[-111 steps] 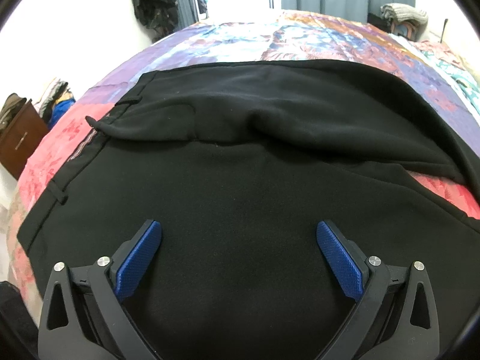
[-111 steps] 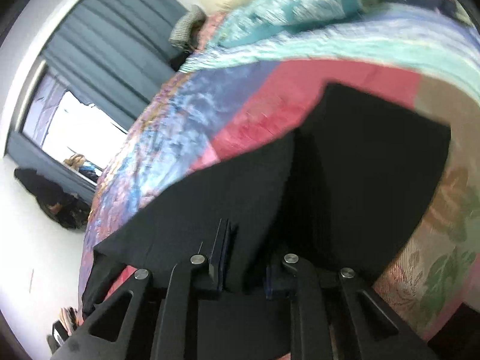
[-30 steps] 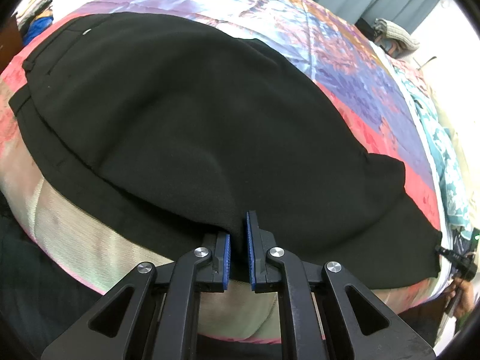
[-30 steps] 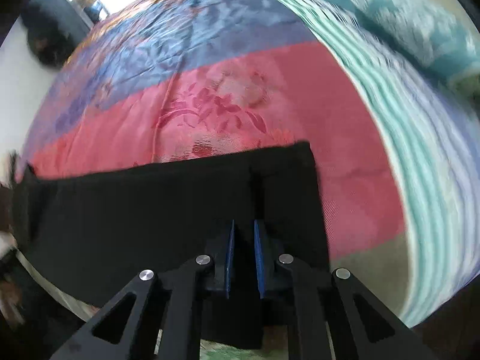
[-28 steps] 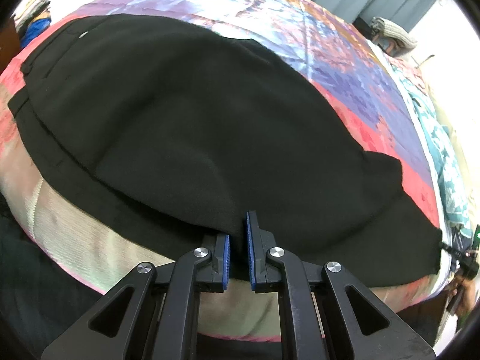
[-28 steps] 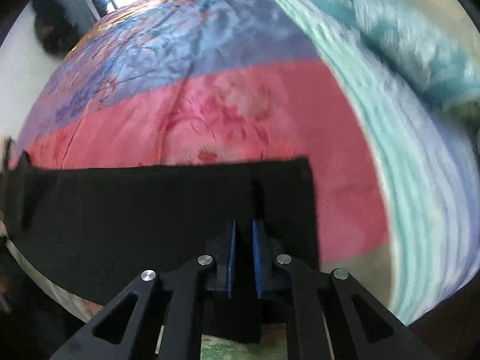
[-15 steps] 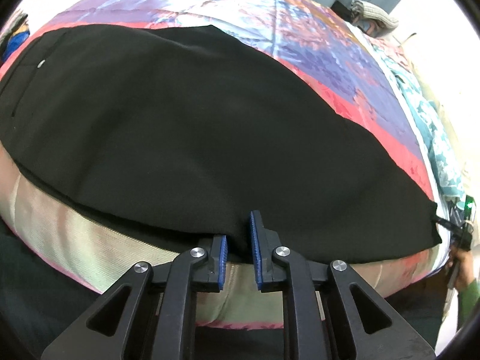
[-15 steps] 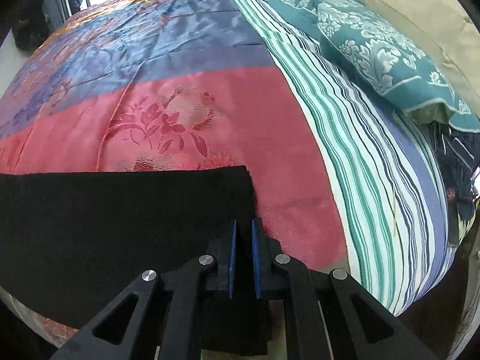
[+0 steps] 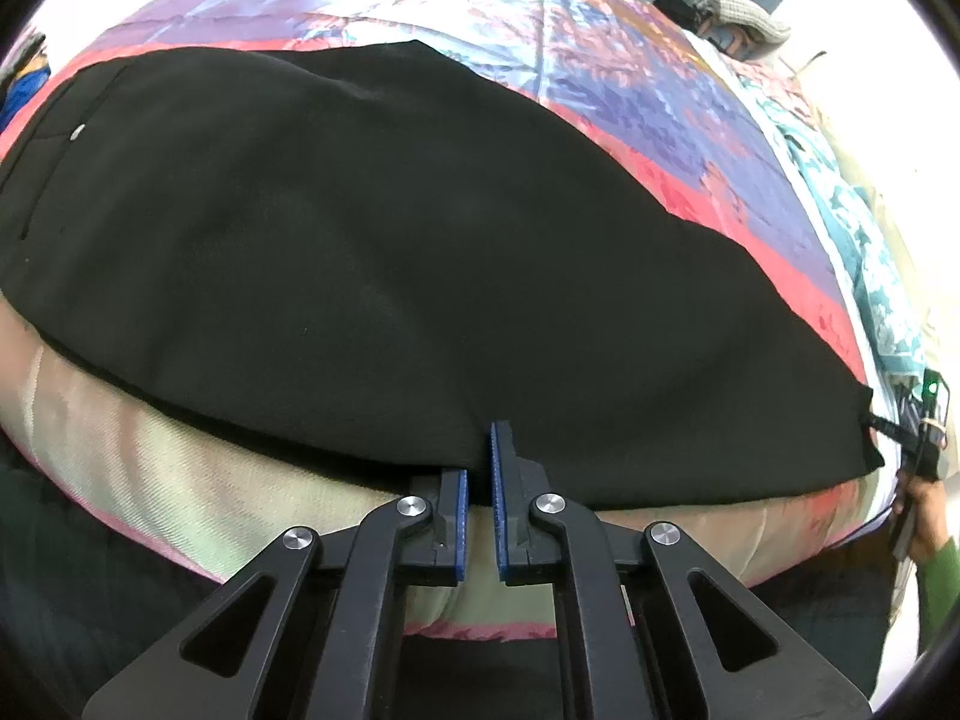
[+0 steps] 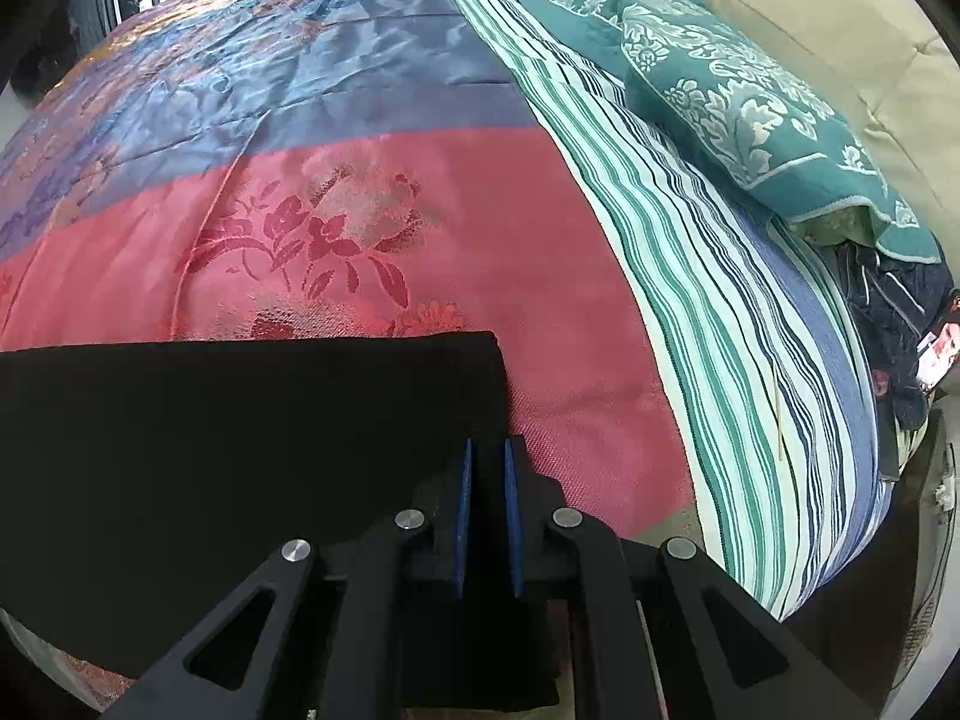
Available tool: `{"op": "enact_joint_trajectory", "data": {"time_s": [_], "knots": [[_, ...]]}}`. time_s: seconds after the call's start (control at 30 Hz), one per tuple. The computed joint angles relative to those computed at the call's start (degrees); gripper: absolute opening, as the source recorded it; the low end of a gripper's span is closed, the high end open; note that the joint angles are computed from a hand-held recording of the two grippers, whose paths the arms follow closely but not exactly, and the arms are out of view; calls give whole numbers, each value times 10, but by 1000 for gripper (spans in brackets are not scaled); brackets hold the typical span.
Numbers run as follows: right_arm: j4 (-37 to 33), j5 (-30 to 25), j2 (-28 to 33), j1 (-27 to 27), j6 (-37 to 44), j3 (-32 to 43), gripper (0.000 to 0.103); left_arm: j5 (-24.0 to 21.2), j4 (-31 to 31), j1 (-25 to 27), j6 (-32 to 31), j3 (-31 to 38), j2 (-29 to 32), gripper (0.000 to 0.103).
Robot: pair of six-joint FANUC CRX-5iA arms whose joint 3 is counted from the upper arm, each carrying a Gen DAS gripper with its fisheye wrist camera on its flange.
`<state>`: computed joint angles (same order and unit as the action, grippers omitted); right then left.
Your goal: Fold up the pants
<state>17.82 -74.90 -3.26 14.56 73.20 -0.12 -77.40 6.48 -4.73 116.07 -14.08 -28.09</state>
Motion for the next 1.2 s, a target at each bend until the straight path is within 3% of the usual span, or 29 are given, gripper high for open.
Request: {"op": "enact_joint_trajectory", "data": {"time_s": [0.13,0.2,0.23,0.3,0.33,0.37,0.43,0.53,0.63,0.7,0.73,0.77,0.83,0.9,1.0,1.1,1.13,1.2], "knots": [[7,-2,2,3,-4,-1,12,-6,3,1,-6,2,2,5],[5,0,0,2,-10,-1,16,-21,-16,-12,-4,18,10,10],[2,3,-3,0,-15,-2,20,-35,-36,-27,7,34,17,17],[-13,7,-9,-8,-18,1,45,-86,-80,-64,26,75,33,54],[-25,10,-17,-14,-23,1,70,-103,-89,-73,28,87,32,76],[-27,16,-28,-14,-35,-5,78,-104,-94,-76,31,91,18,78],[-4,32,-56,-3,-71,-26,78,-83,-84,-49,7,88,-19,79],[28,49,-102,35,-114,-53,78,-44,-96,24,-38,97,-43,94],[31,63,-136,87,-142,-65,78,-14,-87,135,-80,92,-21,94],[17,72,-151,124,-160,-71,80,-17,-123,155,-78,89,10,82],[7,77,-157,145,-172,-76,82,-47,-153,150,-79,96,39,65],[2,81,-163,164,-186,-84,83,-74,-170,147,-88,97,56,56],[-29,90,-168,196,-204,-98,83,-78,-200,128,-97,79,35,56],[-44,90,-167,217,-220,-111,83,-117,-238,88,-97,90,28,56],[-83,90,-154,225,-231,-124,83,-140,-236,83,-94,93,14,62],[-67,101,-154,234,-249,-139,87,-100,-160,145,-106,88,1,70],[-75,101,-151,231,-242,-136,90,-82,-146,156,-109,89,6,79],[-71,106,-154,236,-236,-143,94,-51,-147,145,-100,115,47,84]]}}
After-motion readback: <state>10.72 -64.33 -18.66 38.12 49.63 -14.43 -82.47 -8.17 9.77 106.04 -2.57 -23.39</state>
